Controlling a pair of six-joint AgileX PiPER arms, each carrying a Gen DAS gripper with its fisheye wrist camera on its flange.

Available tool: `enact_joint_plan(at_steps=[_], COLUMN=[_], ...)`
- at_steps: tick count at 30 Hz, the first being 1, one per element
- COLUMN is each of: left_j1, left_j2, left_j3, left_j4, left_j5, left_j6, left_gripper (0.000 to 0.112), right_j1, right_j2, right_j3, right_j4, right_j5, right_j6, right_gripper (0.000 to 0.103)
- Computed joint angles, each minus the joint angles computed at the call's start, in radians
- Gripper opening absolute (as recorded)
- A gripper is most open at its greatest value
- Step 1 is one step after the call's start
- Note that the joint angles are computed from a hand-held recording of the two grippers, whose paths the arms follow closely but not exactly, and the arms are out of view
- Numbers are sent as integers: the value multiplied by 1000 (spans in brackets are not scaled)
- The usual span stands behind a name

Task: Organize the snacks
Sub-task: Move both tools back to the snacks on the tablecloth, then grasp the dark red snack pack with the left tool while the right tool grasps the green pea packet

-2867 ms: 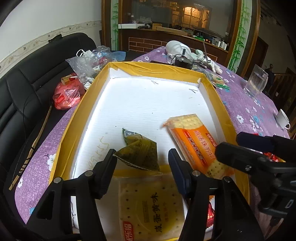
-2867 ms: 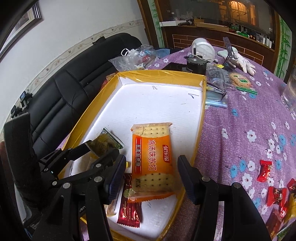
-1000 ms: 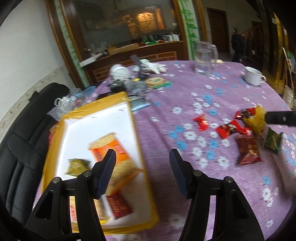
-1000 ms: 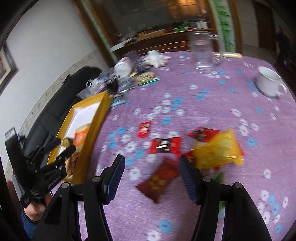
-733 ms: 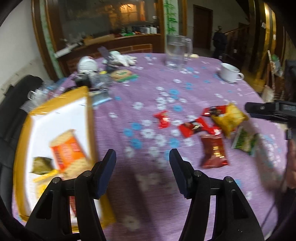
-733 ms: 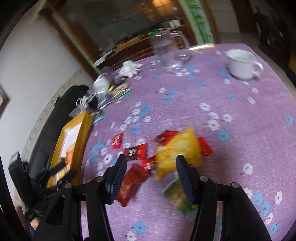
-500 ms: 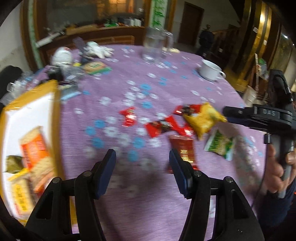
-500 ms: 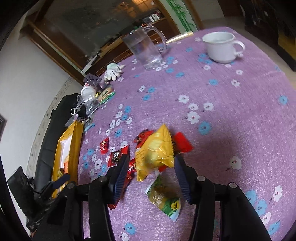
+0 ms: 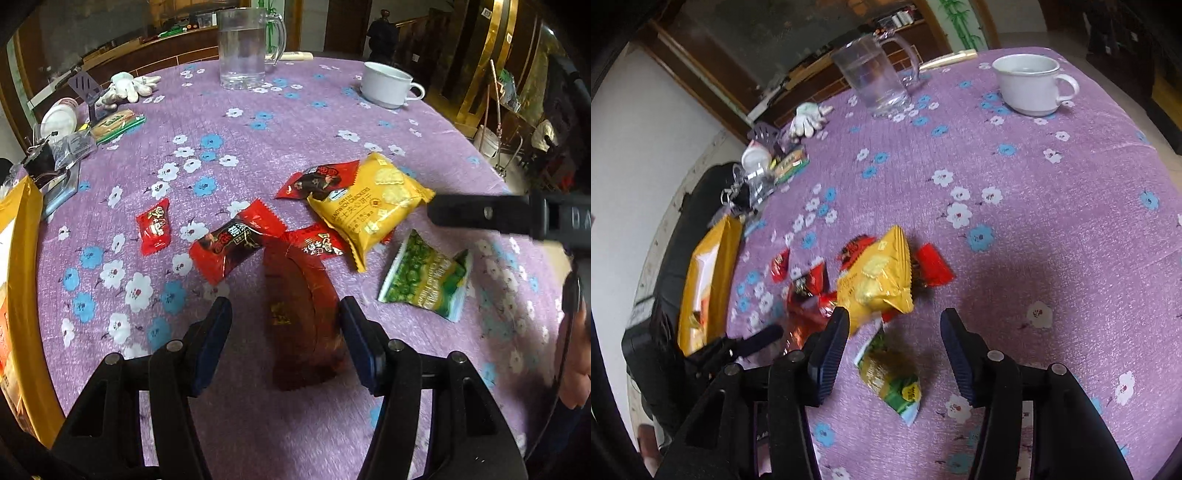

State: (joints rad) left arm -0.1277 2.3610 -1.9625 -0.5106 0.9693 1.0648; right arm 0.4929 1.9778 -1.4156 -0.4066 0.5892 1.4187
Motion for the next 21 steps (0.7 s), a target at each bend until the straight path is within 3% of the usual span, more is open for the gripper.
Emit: enact_joint_plan(at_steps=[3, 9, 12, 14, 17, 21], left_j1=[-7, 0, 1, 6, 18, 47], left_j2=[24, 66, 51, 52, 55, 46], left_j3=[-19, -89, -45, -48, -53, -33], left_j4=[13, -13, -36, -46, -43, -58], left_j5=[-29, -10, -75, -72, -77, -94], left_j6=[-20, -28, 15, 31, 26, 52], left_gripper=[59, 58, 43, 32, 32, 32], right_j1=[3, 25, 29, 33, 47, 79], right_j2=[32, 77, 82, 81, 98, 173], right_j3=[-37, -114, -122, -117, -132, -244], right_j4=[57, 66, 73, 81, 87, 101], right_j5=[8, 100, 133, 130, 146, 225], right_j6=[-86, -157, -199, -230, -270, -357], right_gripper=[54, 54, 54, 54, 54, 44])
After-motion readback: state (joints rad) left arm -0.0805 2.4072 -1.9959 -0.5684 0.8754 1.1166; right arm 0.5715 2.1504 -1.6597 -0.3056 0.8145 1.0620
